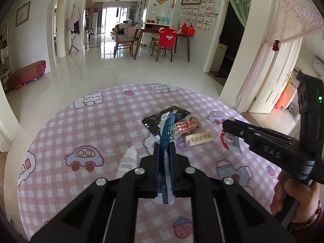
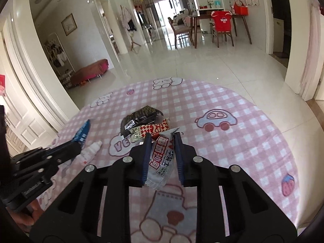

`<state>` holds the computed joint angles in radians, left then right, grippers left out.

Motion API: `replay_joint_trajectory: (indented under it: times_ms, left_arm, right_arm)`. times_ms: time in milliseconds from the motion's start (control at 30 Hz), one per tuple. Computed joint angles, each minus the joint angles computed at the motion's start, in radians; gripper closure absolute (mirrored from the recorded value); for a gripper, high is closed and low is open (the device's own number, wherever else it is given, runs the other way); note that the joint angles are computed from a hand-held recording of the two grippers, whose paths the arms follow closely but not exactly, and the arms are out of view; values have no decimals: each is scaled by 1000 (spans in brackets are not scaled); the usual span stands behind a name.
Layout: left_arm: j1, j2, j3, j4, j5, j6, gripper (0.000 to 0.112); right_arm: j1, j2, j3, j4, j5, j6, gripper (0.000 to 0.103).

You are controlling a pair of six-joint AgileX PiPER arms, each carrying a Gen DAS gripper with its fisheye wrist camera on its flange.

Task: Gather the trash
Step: 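Carry the tube and wrapper over the blue bin and open both grippers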

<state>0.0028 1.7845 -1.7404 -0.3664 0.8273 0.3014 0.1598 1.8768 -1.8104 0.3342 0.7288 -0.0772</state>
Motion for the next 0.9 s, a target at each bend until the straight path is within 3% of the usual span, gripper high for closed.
replay_joint_trajectory:
  times_ms: [233,400,567,700,900]
  left_arm:
    - [-120,-102,61,-8,8,-24,104]
    - [-295,-146,87,45,6,-96,104]
    - [-495,-104,34,111,22,-194,103]
    - [-653,-13,-55,168,54,-272,103]
    - [-818,191,-268,208,146,-335,103]
  right_arm:
    - [-137,-270,319,252,-52,-227,81]
    - [-317,-447,513,450,-10,-421,81]
    - [-619,-601,699,629,101,-635,81]
    - [-891,-637,786,726,240,-775,81]
    - [-1204,-632,858,772,361,-930,80]
